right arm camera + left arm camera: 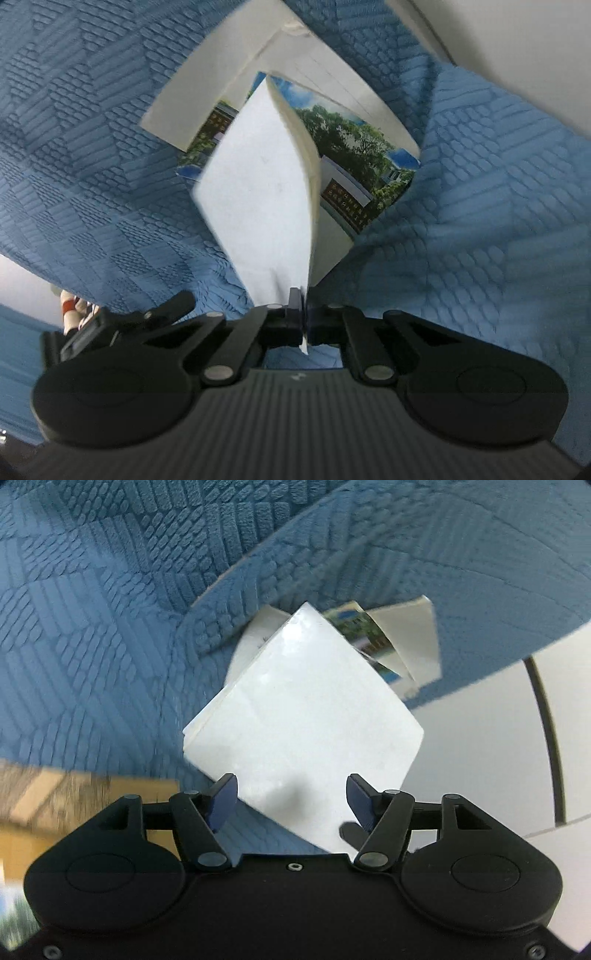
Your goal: Organize objects
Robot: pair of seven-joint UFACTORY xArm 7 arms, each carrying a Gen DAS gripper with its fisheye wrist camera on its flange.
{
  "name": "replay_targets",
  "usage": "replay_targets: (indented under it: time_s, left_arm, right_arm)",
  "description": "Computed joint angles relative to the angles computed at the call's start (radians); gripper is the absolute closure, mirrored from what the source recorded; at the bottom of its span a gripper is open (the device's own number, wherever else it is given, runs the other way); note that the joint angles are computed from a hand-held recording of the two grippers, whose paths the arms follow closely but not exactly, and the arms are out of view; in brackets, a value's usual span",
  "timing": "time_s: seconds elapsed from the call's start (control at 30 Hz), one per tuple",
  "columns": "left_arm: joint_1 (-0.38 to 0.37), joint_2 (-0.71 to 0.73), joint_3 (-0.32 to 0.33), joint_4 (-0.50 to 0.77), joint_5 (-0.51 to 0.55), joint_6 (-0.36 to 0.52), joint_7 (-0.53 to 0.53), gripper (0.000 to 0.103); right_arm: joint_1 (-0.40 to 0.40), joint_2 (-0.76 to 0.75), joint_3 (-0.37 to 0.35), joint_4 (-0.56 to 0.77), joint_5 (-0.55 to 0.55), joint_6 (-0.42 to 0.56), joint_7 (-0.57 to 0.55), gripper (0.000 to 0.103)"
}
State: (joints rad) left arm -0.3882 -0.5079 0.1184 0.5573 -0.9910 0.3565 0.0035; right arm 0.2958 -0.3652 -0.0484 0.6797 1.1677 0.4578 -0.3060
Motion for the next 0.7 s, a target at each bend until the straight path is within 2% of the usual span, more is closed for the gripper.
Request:
replay_targets:
  time_s: [0.07,0.13,0.27,0.4,0.5,0.7]
  left_arm:
    - [0.023,-0.046,-0.026,-0.025,0.045,0.023,-0.04,0.041]
    - [0.046,-0.131,-0.065,-0.083,0.105,0.042,-0.113,0.041]
    - [0.01,-0.265,-0.091,-0.167,0.147,0.033,-0.218,0.041]
    - [-0.01,-0.358,-0.148,-0.223,0.196,0.025,-0.349,0.041]
    - [-0.035,-0.398,-0.189,-0.244,0.233,0.019,-0.428,0.041]
    - [-0.078,-0.471,-0.255,-0.269,0.3,0.045,-0.595,0.041]
  right_arm:
    - [-0.005,-0.043,0.028,-0.036,-0.03,-0.031,0.052,0.098]
    - [-0.013,-0.09,0.059,-0.075,-0.112,-0.061,0.135,0.098]
    - [-0.023,-0.198,0.114,-0.163,-0.229,-0.117,0.287,0.098]
    - [-0.053,-0.347,0.168,-0.276,-0.325,-0.124,0.466,0.098]
    - [-0.072,-0.482,0.213,-0.365,-0.379,-0.101,0.594,0.098]
    - [-0.107,-0.755,0.248,-0.481,-0.486,0.029,0.809,0.098]
